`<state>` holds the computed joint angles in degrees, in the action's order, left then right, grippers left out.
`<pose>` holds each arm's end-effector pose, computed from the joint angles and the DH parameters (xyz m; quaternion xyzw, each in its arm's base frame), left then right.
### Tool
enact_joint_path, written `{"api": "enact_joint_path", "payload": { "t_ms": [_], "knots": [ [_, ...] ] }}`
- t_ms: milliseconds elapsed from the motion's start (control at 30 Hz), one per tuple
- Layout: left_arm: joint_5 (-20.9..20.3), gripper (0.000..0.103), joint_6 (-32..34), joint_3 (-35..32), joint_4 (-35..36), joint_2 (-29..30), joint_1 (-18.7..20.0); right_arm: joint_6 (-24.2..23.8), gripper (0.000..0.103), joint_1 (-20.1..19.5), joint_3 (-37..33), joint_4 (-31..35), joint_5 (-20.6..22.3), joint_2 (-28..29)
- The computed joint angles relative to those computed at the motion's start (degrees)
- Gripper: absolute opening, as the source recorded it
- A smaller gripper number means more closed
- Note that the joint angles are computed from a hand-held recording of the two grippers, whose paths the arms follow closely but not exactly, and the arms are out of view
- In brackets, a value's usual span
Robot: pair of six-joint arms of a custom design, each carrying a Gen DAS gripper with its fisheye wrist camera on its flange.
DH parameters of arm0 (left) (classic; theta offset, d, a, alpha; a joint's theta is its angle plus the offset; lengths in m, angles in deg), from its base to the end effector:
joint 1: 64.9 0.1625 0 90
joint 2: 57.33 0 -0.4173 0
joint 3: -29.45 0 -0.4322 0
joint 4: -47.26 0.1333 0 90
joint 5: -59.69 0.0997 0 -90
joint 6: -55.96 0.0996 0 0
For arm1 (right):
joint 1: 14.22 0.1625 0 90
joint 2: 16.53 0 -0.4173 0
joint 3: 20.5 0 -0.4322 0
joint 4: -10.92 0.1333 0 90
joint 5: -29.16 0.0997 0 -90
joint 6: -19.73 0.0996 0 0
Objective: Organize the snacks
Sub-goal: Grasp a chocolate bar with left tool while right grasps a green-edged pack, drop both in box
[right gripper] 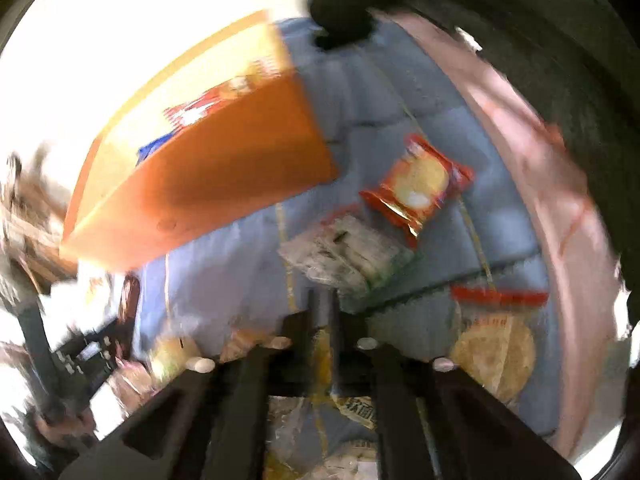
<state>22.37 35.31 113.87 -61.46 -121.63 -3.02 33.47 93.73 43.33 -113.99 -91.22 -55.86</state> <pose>-0.1354 -0.7043 0.3270 0.0638 0.8939 -0.1732 0.4086 0.3346 -0.7637 0.1813 0.0115 -0.9613 0.1555 0.2271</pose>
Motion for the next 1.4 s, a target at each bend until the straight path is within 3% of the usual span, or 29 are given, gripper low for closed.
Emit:
{"api": "enact_joint_path", "payload": {
  "t_ms": [33, 100, 267, 333, 367, 400, 433, 467, 500, 533, 600, 633, 667, 733, 800, 900, 1033, 1100, 1167, 1267, 1400],
  "knots": [
    [-0.26, 0.023, -1.30, -0.19, 0.73, -0.20, 0.19, 3.15, 0.097, -0.91, -0.75, 0.02, 1.74, 0.17],
    [-1.70, 0.023, -2.01, 0.03, -0.18, -0.82, 0.53, 6.92, 0.097, -2.68, 1.57, -3.97, 4.37, -0.97],
    [-1.73, 0.023, -0.45, -0.71, -0.36, -0.70, 0.50, 11.95, 0.098, -4.65, 0.79, -4.06, 7.64, -0.01],
    [-0.30, 0.027, 0.40, -0.74, -1.08, -0.05, 0.58, 11.97, 0.100, -4.29, -0.54, -2.95, 5.99, 1.17],
    [0.32, 0.062, -0.29, -1.65, -0.04, 0.73, 0.58, 11.55, 0.100, -4.07, -1.98, -1.66, 4.89, 2.23],
    [1.02, 0.087, -2.55, -2.04, 1.96, 1.21, 0.35, 11.07, 0.100, -3.57, -3.24, -0.78, 3.07, 3.23],
    [3.11, 0.097, -4.65, -2.02, 2.62, 1.72, 0.32, 9.98, 0.100, -3.24, -4.21, -0.78, 2.08, 4.07],
    [4.39, 0.099, -4.86, -1.69, 1.65, 2.12, 0.47, 8.94, 0.100, -2.87, -5.33, -0.25, 1.07, 5.13],
    [4.86, 0.099, -5.44, -1.76, 2.16, 2.40, 0.82, 8.11, 0.085, -2.46, -6.26, 0.77, -1.89, 5.98],
    [4.06, 0.099, -4.60, -1.11, 0.53, 2.36, 1.44, 6.35, 0.042, -1.59, -7.24, 1.72, -5.46, 6.97],
    [0.36, 0.080, -0.71, 1.17, -7.63, 1.09, 2.26, 3.85, 0.030, -1.08, -7.10, 0.94, -5.41, 7.31],
    [0.08, 0.057, 0.12, 2.11, -10.07, 0.53, 2.26, 4.73, 0.029, -1.21, -6.76, 1.46, -3.51, 6.98],
    [-0.42, 0.024, 1.57, 2.32, -10.77, 0.23, 2.16, 4.57, 0.028, -1.08, -6.63, 1.50, -3.43, 6.94],
    [-1.53, 0.023, 2.95, 2.26, -10.17, -0.09, 1.94, 2.87, 0.016, -0.47, -5.42, 0.00, -3.22, 6.39],
    [-1.13, 0.023, 3.83, 3.18, -10.33, -0.55, 1.39, 1.10, 0.016, -0.05, -3.65, -2.09, -0.65, 5.06],
    [-1.49, 0.023, 3.91, 4.36, -11.28, -1.37, 0.53, -3.57, 0.016, 1.29, -1.92, -4.55, -0.34, 3.74],
    [-2.41, 0.023, 1.38, 5.08, -11.52, -2.50, -0.23, -1.12, 0.015, 1.01, -0.85, -6.80, 2.59, 2.37],
    [-3.54, 0.023, 1.20, 5.08, -12.56, -3.92, -1.07, -2.70, 0.015, 2.09, 1.31, -9.89, 2.84, 0.27],
    [-3.96, 0.023, 3.80, 6.81, -17.51, -6.17, -3.80, -5.30, 0.015, 3.10, 2.37, -12.39, 3.37, -1.44],
    [-0.37, 0.023, 11.23, 5.22, -23.08, -6.32, -7.00, -9.26, 0.015, 4.82, -0.12, -15.16, 4.98, -1.79],
    [3.27, 0.023, 19.53, -3.05, -27.72, -1.35, -7.94, -15.62, 0.015, 6.64, -10.53, -15.49, 6.93, 3.17]
  ]
}}
